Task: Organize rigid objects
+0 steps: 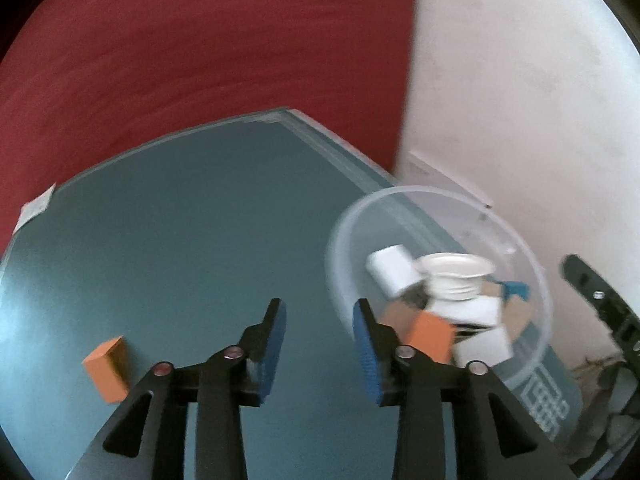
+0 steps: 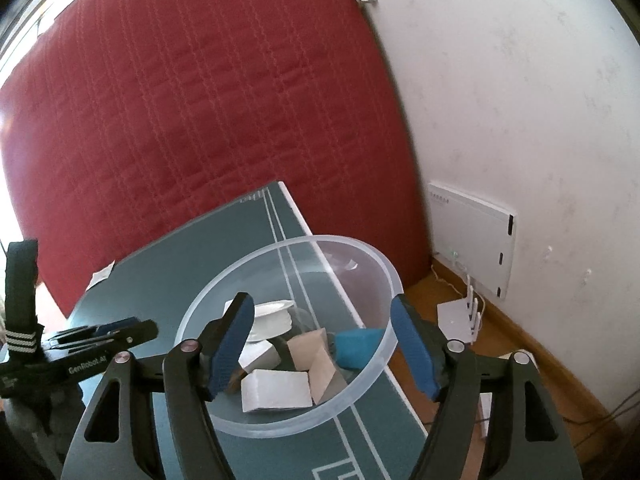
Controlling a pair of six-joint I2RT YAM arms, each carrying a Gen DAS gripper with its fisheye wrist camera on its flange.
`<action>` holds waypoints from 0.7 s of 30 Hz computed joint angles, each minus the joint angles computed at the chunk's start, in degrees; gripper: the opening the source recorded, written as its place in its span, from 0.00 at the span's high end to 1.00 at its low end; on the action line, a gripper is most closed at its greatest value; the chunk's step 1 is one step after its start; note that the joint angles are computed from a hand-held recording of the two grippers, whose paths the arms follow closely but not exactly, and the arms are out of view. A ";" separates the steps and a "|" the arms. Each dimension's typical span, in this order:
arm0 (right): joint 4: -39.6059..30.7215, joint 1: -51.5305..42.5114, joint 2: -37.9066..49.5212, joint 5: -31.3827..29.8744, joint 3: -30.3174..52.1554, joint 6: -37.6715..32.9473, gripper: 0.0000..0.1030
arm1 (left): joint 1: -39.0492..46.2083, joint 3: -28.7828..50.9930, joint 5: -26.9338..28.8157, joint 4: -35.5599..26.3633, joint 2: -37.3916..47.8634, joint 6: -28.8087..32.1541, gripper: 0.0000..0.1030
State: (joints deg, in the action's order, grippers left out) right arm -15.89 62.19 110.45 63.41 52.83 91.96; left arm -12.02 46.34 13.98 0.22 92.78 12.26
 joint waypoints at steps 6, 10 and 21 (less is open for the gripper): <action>-2.67 0.71 0.16 0.17 1.44 0.72 0.30 | 8.97 -1.60 -5.77 4.30 1.91 -1.43 0.42; -2.87 0.76 0.25 -0.09 2.14 -0.45 0.30 | 13.32 0.38 -7.92 4.18 4.72 -3.36 0.41; -1.82 0.53 -0.28 -0.59 1.57 -1.65 0.30 | 15.82 5.88 -10.10 2.47 12.25 -5.52 0.51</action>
